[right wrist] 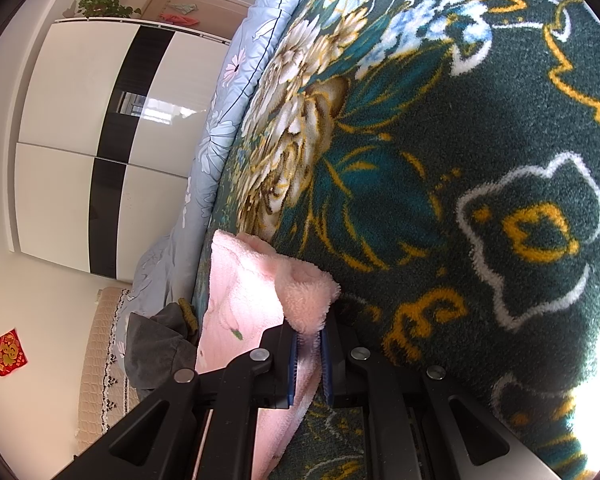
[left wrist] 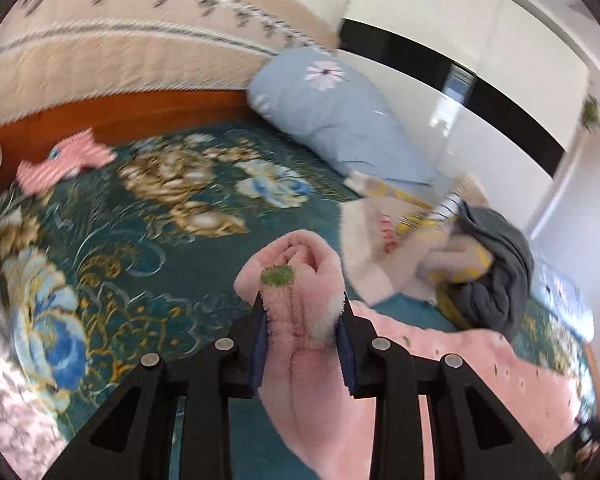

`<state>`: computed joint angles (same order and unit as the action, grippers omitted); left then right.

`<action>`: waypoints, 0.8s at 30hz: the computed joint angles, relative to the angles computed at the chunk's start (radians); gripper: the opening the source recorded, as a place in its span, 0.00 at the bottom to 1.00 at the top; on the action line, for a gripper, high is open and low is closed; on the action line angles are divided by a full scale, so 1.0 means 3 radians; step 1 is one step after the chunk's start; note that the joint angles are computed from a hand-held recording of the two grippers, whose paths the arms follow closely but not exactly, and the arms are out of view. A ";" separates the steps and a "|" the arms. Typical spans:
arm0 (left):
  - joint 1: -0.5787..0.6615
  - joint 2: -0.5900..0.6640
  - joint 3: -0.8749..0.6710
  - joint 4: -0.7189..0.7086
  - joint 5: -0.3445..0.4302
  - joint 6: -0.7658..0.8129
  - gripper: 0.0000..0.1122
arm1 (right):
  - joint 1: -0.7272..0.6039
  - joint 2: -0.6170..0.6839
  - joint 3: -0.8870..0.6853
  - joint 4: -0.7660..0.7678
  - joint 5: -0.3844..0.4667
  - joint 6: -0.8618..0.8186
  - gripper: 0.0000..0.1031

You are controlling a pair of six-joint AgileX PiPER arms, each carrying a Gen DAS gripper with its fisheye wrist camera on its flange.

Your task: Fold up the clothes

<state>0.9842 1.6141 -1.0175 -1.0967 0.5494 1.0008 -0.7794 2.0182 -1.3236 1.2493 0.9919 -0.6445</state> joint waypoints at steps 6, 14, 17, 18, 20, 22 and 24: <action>0.0764 0.0739 -0.0089 -0.0154 0.0412 -0.0095 0.28 | -0.0002 0.0008 -0.0011 -0.0007 0.0002 0.0004 0.11; 0.1031 0.0916 -0.0279 -0.0368 0.1080 -0.0104 0.34 | -0.0002 0.0010 -0.0010 -0.0006 0.0000 0.0001 0.11; 0.1024 0.0834 -0.0437 -0.0372 0.1091 -0.0178 0.37 | -0.0003 0.0011 -0.0011 -0.0007 -0.0001 0.0001 0.11; 0.0973 0.0868 -0.0592 -0.0282 0.1088 -0.0316 0.37 | -0.0002 0.0009 -0.0011 -0.0009 -0.0004 0.0002 0.11; 0.0849 0.1011 -0.0950 -0.0067 0.1126 -0.0621 0.39 | 0.0001 0.0007 -0.0011 -0.0013 -0.0010 0.0004 0.11; 0.0676 0.1320 -0.1440 0.0214 0.1284 -0.0996 0.41 | 0.0001 0.0006 -0.0009 -0.0014 -0.0011 0.0005 0.11; 0.0527 0.1661 -0.1961 0.0463 0.1461 -0.1371 0.41 | -0.0001 0.0004 -0.0008 -0.0015 -0.0011 0.0004 0.11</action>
<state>1.1423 2.1125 -1.6057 -0.9578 0.9877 0.5895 -0.7796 2.0194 -1.3260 1.2448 0.9885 -0.6432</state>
